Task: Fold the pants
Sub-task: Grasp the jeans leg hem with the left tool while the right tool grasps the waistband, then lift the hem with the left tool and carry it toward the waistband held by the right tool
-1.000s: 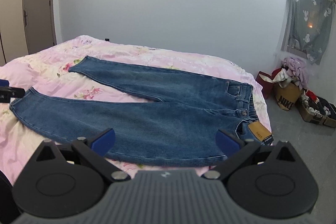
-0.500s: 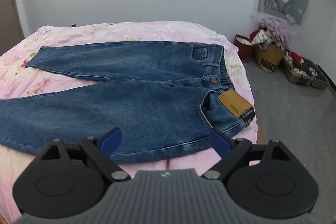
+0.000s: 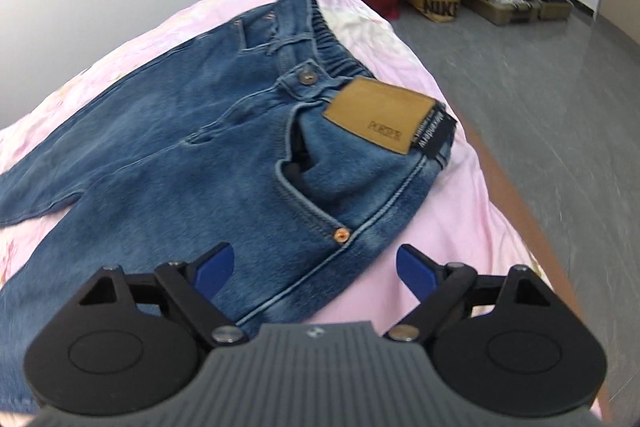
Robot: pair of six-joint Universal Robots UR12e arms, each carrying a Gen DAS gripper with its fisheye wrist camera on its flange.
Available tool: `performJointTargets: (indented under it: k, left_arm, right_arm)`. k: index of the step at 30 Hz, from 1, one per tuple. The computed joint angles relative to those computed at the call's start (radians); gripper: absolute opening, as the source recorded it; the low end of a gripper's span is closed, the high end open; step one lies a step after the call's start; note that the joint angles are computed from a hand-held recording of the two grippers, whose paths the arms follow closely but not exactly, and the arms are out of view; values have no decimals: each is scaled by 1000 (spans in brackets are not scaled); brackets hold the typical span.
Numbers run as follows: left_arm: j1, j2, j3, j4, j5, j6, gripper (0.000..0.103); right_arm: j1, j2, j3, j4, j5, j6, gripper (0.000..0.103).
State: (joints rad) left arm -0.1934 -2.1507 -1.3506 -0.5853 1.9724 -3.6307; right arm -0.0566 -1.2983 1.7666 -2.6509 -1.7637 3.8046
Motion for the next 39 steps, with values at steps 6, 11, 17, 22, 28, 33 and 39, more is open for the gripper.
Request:
performJointTargets:
  k: [6, 11, 17, 22, 28, 33, 39]
  left_arm:
    - [-8, -37, 41, -32, 51, -33, 73]
    - [-6, -25, 23, -1, 50, -32, 50]
    - [8, 3, 6, 30, 4, 2, 21]
    - [1, 9, 19, 83, 0, 139, 16]
    - [11, -11, 115, 33, -36, 149, 14]
    - [25, -55, 222, 2, -67, 109, 12]
    - [16, -163, 428, -51, -52, 132, 11]
  right_arm:
    - [-22, 32, -7, -13, 10, 40, 85]
    - [-22, 39, -8, -31, -13, 35, 68]
    - [-29, 15, 5, -46, -12, 62, 46]
    - [-26, -2, 1, -47, -9, -15, 39]
    - [-30, -6, -41, -47, 11, -95, 33]
    - [-43, 5, -85, -56, 36, -88, 25]
    - [-52, 43, -165, -47, 42, -130, 14]
